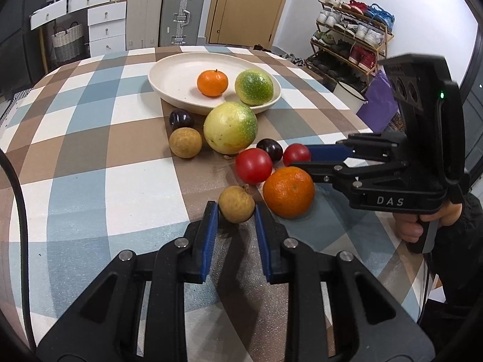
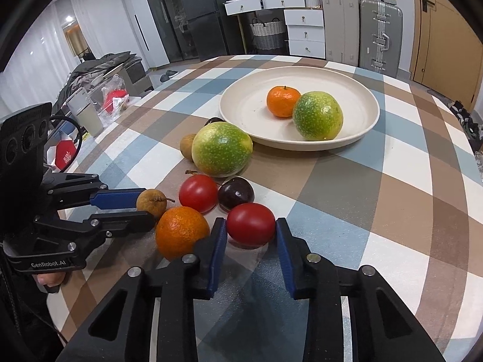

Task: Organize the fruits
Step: 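Grasp the small brown fruit with the left tool while the right tool grasps a red tomato, then carry both fruits over the plate and open both tools to drop them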

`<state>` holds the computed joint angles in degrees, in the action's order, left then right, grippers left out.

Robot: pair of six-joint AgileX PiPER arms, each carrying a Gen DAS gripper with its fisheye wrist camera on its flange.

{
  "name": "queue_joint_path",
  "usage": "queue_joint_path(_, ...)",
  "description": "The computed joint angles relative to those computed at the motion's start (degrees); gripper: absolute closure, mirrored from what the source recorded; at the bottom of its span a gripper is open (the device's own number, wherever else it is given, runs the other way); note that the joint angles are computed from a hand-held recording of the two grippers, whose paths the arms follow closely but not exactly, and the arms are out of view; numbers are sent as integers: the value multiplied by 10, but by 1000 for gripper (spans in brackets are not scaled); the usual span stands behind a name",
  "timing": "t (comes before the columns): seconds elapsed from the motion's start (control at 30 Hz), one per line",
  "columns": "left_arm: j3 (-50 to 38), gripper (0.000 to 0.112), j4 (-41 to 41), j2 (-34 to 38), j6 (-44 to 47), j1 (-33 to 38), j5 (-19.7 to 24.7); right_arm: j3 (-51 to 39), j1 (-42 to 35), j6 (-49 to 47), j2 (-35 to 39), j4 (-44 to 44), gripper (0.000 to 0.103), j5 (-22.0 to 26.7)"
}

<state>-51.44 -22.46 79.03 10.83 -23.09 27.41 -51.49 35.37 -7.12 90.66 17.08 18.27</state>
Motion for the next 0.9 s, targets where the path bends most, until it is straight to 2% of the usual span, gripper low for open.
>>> queue_joint_path(0.37,9,90,-1,-17,-7,6,-17,22,-3,23,-20,-19,71,-19)
queue_joint_path(0.47,12,90,10,-26,-17,4,-24,29,-9,18,-27,-11,71,-24)
queue_joint_path(0.57,9,90,16,-30,-26,4,-29,36,-22,-21,-35,33,71,-28)
queue_joint_path(0.8,-10,90,47,-32,-60,8,-29,39,-38,-30,-56,46,71,-36)
queue_joint_path(0.87,-19,90,50,-30,-62,13,-29,35,-41,-16,-60,35,71,-33)
queue_joint_path(0.9,-24,90,51,-28,-63,16,-27,31,-39,19,-60,1,71,-32)
